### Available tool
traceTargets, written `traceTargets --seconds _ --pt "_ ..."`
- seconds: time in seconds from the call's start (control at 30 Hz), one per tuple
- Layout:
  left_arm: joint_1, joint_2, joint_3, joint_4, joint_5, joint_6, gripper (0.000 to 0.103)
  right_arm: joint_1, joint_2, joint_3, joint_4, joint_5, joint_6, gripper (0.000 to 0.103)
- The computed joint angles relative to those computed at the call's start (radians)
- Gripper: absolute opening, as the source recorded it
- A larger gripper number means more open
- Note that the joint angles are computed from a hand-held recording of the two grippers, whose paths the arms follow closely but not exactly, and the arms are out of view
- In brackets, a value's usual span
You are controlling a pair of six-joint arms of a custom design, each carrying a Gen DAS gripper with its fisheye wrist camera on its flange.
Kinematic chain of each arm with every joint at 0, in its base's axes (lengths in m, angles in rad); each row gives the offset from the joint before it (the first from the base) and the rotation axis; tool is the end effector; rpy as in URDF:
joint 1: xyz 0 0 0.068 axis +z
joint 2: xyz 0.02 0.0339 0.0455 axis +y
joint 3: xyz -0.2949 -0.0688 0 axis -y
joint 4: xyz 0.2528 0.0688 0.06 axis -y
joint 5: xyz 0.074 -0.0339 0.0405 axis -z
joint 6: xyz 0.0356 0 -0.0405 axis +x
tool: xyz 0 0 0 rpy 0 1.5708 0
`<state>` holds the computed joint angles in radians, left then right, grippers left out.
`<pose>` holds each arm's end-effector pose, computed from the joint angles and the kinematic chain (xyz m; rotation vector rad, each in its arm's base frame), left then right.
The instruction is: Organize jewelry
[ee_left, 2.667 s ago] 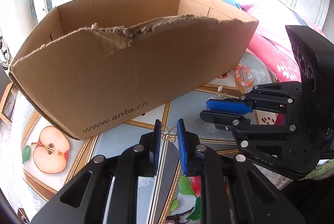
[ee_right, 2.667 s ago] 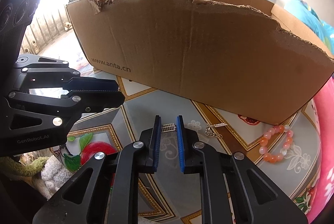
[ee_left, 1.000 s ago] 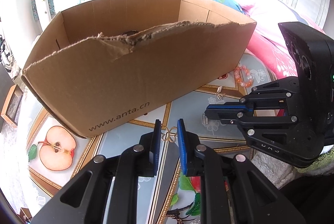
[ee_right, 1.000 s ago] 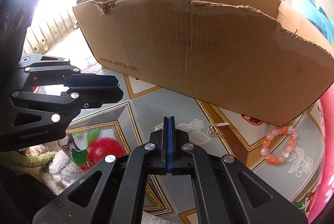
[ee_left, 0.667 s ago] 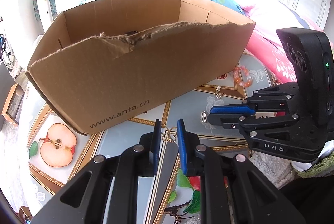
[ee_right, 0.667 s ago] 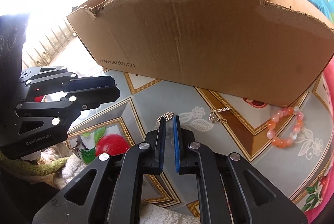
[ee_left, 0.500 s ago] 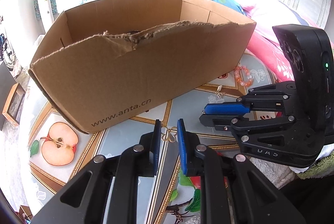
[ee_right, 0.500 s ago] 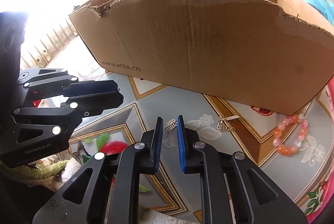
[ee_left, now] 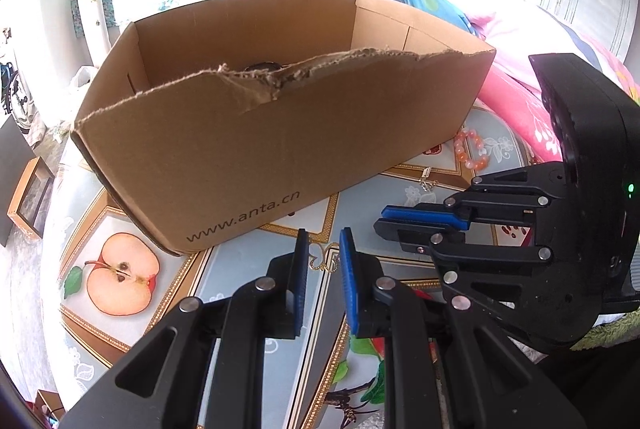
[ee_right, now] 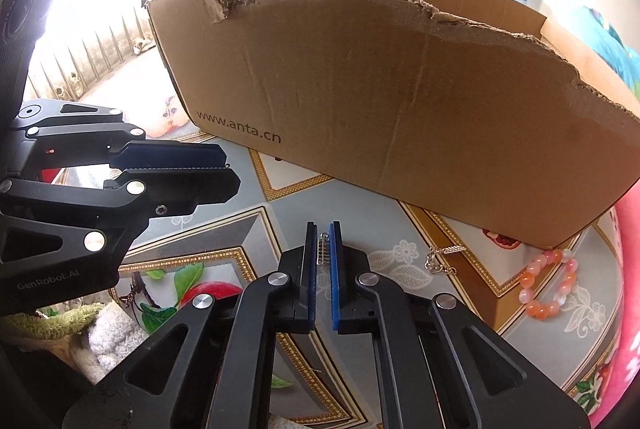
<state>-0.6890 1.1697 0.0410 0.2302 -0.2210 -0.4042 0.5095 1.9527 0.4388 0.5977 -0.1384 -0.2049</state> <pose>0.1091 -0.0798 0.0971 0.2536 2.4378 -0.2127 0.2339 0.1363 0.0515 -0.9288 2.3205 0.2999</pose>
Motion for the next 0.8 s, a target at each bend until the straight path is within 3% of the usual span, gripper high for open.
traceTargets --seconds 0.33,0.43,0.53,0.67,0.8 --pt "-0.054 -0.088 0.013 -0.099 -0.048 -0.033 0.015 -0.099 -0.095 -0.041 -0.052 -0.09 -0.024 0.004" --pt "-0.054 -0.232 0.02 -0.211 -0.035 -0.036 0.015 -0.146 -0.177 -0.06 -0.094 -0.131 -0.047 0.004" --pt "-0.048 -0.427 0.062 -0.398 -0.023 -0.016 0.015 -0.202 -0.3 -0.074 -0.176 -0.202 -0.061 0.004" --pt "0.01 -0.606 0.155 -0.568 0.039 0.055 0.015 -0.283 -0.504 -0.053 -0.333 -0.317 -0.078 0.004" --pt "0.141 -0.576 0.238 -0.547 0.156 0.166 0.015 -0.33 -0.591 0.004 -0.386 -0.39 -0.064 0.004"
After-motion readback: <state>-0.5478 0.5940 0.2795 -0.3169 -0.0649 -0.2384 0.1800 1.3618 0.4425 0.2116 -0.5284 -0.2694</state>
